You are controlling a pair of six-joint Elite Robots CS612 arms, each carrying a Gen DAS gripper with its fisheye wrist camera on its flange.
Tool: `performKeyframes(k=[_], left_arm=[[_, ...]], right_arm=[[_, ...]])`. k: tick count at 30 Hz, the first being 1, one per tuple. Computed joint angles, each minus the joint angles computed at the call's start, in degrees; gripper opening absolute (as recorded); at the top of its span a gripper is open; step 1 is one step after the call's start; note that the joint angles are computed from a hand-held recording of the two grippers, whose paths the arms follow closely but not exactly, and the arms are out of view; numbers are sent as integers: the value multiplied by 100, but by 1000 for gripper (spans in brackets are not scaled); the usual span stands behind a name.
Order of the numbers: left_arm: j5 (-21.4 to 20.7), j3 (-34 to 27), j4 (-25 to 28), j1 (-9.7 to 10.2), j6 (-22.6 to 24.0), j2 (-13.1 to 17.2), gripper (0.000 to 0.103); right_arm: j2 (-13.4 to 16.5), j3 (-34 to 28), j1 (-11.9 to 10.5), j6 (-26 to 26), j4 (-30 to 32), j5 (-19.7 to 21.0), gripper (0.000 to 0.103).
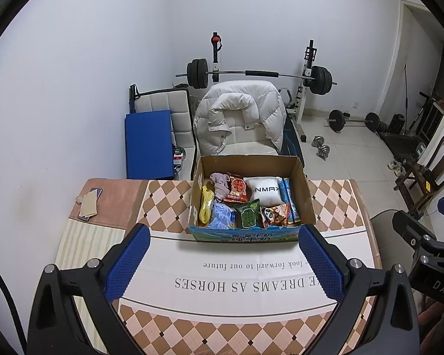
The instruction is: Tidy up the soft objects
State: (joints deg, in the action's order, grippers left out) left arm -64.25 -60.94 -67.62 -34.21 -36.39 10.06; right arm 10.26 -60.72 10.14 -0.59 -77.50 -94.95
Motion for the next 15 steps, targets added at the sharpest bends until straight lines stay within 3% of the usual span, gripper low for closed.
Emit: performKeyframes(k=[15], left_arm=[[19,6,-33,-4,21,-7,103]], right_arm=[[3,-46,14,-39,-55,-31,103]])
